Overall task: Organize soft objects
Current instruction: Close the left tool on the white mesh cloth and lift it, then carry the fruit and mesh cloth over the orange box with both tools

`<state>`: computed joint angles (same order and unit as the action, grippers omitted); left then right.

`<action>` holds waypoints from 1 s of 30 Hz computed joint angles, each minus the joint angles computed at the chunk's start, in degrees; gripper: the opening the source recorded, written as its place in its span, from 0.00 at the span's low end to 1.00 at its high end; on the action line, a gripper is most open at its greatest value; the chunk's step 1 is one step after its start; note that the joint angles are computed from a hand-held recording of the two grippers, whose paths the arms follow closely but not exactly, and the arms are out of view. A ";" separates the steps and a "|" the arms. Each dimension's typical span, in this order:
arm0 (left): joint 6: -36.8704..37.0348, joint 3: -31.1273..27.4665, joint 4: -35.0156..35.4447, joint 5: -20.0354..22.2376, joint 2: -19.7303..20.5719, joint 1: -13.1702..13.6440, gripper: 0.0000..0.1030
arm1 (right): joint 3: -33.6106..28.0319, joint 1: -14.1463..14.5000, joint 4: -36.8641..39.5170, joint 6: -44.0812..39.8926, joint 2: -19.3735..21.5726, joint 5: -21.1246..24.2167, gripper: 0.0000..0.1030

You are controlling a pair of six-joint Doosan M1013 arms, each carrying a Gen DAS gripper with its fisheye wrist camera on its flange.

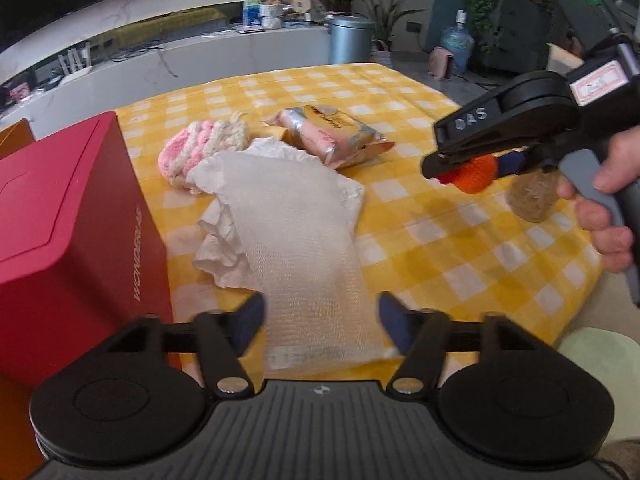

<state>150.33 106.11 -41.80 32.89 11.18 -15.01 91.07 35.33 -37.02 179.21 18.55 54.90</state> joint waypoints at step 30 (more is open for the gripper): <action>2.51 0.60 2.82 1.00 -2.31 -1.55 0.04 | -0.29 1.98 -7.13 3.70 -1.09 -1.28 0.53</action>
